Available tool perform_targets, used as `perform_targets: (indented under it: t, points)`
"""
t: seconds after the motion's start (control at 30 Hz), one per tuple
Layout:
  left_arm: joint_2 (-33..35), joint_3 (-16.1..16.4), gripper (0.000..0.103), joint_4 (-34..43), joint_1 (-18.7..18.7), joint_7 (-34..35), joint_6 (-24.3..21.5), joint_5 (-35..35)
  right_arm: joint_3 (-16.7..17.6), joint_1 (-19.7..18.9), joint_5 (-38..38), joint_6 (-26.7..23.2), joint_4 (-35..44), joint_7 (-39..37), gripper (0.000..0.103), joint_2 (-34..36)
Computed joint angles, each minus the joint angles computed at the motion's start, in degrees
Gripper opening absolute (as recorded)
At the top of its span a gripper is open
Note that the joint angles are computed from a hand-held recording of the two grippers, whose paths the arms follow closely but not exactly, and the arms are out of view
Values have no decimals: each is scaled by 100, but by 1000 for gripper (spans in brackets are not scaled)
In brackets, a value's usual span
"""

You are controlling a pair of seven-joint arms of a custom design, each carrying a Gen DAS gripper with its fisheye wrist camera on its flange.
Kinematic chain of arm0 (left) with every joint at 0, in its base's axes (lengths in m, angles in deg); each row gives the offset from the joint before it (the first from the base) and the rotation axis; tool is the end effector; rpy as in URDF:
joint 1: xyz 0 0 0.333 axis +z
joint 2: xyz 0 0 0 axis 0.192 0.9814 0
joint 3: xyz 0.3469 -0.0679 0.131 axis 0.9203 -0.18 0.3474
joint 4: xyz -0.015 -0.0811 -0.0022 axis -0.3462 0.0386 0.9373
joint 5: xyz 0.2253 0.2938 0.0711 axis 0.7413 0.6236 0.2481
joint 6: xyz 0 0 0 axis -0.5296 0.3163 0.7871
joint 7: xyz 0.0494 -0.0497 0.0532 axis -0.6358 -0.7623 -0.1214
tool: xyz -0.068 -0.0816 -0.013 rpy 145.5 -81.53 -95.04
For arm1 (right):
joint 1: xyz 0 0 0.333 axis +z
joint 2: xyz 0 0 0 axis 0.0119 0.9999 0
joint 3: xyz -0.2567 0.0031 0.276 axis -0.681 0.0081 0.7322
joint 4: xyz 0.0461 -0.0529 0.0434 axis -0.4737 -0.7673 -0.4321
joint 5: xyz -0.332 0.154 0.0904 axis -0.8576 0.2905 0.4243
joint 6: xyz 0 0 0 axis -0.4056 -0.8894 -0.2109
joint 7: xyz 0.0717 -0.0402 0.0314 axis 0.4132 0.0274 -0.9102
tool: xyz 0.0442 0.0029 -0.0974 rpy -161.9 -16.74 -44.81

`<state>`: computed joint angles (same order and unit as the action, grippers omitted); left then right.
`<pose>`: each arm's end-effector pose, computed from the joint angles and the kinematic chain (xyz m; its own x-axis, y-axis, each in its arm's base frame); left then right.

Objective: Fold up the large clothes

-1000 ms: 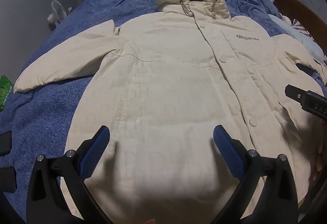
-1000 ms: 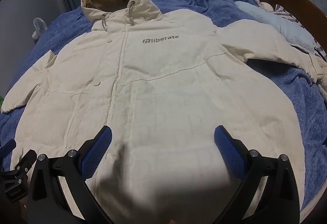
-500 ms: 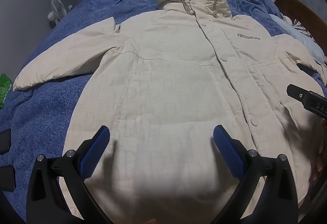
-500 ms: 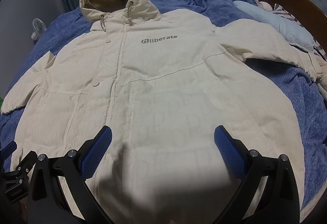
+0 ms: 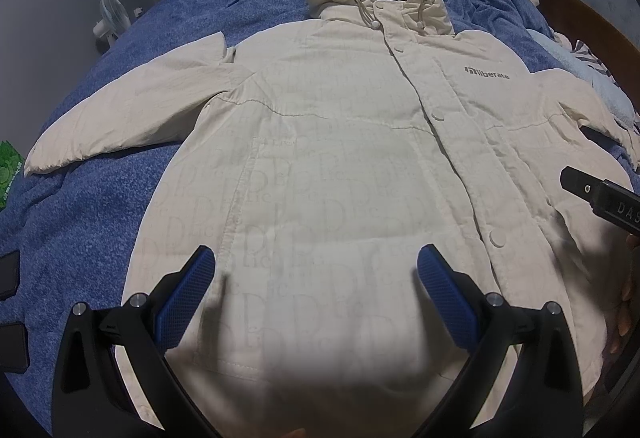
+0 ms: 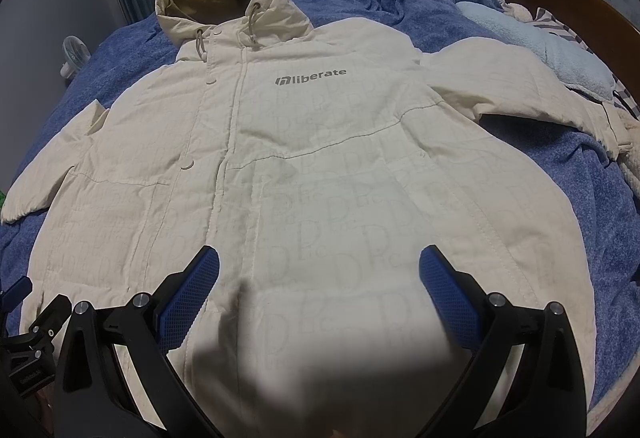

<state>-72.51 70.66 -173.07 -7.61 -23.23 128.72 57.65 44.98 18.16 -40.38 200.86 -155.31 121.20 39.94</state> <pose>0.4331 -0.3233 0.5211 0.0814 -0.9961 -0.0339 -0.8292 -0.0488 -0.5568 0.4872 0.2277 0.5158 -0.0153 -0.9960 -0.0880 -0.8217 0.0626 -0.5664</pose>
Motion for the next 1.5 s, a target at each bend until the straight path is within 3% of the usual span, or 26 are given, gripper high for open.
perform_targets:
  t: [1.5]
  points:
    - [-49,-12,97,-64,42,55,81,-138,-5,-7,42,-30,7,-41,97,-1]
